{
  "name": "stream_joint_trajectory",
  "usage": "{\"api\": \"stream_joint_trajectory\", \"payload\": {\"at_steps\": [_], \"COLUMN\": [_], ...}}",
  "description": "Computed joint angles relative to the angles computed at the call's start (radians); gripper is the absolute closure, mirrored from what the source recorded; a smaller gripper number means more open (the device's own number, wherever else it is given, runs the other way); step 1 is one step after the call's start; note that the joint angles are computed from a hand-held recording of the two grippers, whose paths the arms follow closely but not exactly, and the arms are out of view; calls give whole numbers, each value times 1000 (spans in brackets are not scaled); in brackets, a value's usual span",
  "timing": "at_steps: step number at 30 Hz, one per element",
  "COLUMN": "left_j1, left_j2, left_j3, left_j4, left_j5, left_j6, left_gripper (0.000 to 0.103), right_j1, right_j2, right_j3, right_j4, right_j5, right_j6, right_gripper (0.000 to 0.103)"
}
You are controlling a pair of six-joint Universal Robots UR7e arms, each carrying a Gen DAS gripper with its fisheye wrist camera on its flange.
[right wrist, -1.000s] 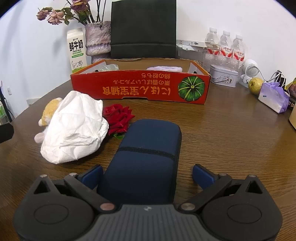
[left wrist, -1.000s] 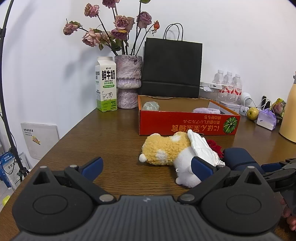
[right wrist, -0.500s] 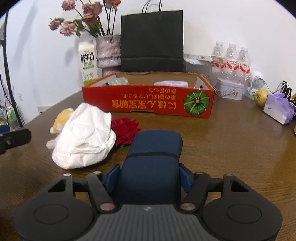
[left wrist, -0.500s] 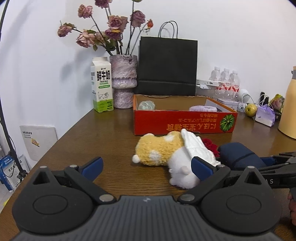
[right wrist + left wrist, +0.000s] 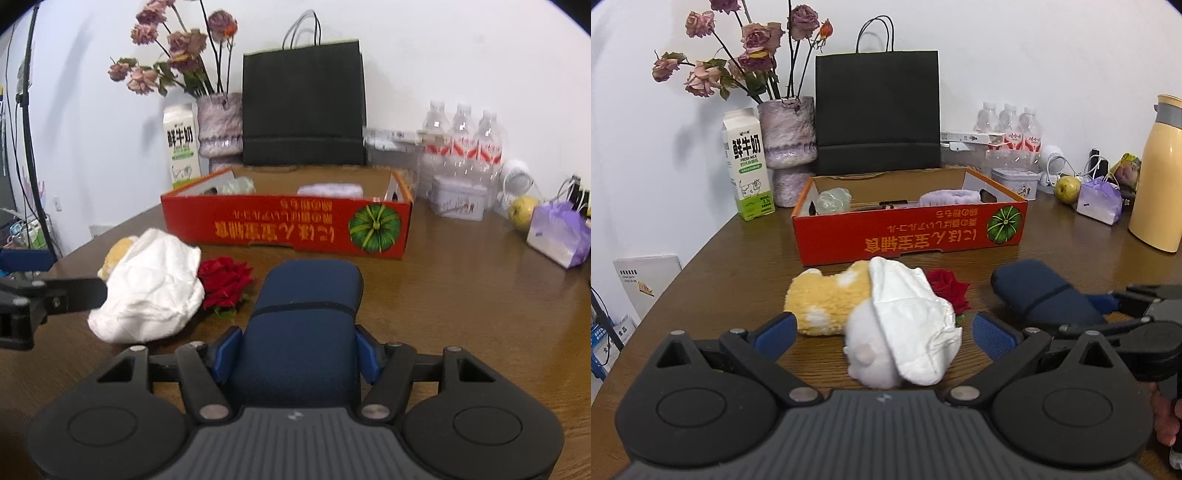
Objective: Organize objects
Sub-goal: 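Grasp the white tissue bundle with the left tool while the right tool lifts the case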
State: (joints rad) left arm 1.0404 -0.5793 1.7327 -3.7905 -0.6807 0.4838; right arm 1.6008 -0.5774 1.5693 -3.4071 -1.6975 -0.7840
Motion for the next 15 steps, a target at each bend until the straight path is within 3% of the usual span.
{"api": "stream_joint_trajectory", "payload": {"at_steps": [4, 8, 11, 15], "left_j1": [-4, -6, -11, -14], "left_j2": [-2, 0, 6, 32], "left_j3": [-14, -34, -51, -98], "left_j4": [64, 137, 180, 226], "left_j5": [30, 58, 68, 97], "left_j6": [-49, -90, -99, -109], "left_gripper": [0, 0, 0, 0], "right_j1": [5, 10, 11, 12], "right_j2": [-5, -6, 16, 35], "right_j3": [-24, -59, -71, -94], "right_j4": [81, 164, 122, 120], "right_j5": [-41, -74, -102, -104], "right_j6": [-1, 30, 22, -3], "right_gripper": [38, 26, 12, 12]}}
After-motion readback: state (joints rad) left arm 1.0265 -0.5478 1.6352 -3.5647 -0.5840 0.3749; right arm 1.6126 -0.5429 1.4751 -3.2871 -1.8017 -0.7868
